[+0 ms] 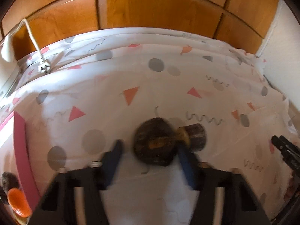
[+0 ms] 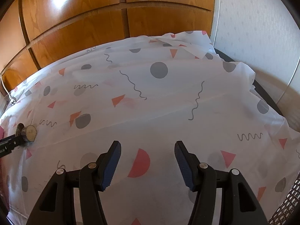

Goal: Organize fruits
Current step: 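Grasp the dark brown round slice with the left gripper and lift, then place the dark slice in the tray beside the other dark slices and open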

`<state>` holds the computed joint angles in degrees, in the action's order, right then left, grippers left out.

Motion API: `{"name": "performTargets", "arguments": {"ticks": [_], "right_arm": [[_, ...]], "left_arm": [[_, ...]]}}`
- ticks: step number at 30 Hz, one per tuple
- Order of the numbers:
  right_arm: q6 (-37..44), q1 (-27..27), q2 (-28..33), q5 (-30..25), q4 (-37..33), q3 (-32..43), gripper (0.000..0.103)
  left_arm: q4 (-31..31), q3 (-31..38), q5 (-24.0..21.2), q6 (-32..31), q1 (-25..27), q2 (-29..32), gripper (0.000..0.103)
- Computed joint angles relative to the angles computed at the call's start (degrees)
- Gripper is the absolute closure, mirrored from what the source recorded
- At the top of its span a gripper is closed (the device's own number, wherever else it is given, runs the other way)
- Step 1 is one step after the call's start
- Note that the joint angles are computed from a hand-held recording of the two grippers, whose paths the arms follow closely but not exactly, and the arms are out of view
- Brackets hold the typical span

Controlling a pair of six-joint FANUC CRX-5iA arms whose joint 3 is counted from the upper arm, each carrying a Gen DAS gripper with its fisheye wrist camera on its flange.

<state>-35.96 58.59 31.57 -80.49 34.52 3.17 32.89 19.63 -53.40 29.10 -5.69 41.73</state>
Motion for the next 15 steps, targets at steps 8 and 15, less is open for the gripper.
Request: {"name": "performTargets", "arguments": {"ticks": [8,15], "right_arm": [[-0.93,0.45,0.43,-0.04,-1.25,0.08,0.043],[0.73,0.8,1.62,0.21,-0.76,1.87,0.043]], "left_arm": [[2.56,-4.87,-0.04,2.12,2.01,-3.46,0.056],[9.64,-11.37,1.94,1.49,6.06,-8.48,0.056]]}}
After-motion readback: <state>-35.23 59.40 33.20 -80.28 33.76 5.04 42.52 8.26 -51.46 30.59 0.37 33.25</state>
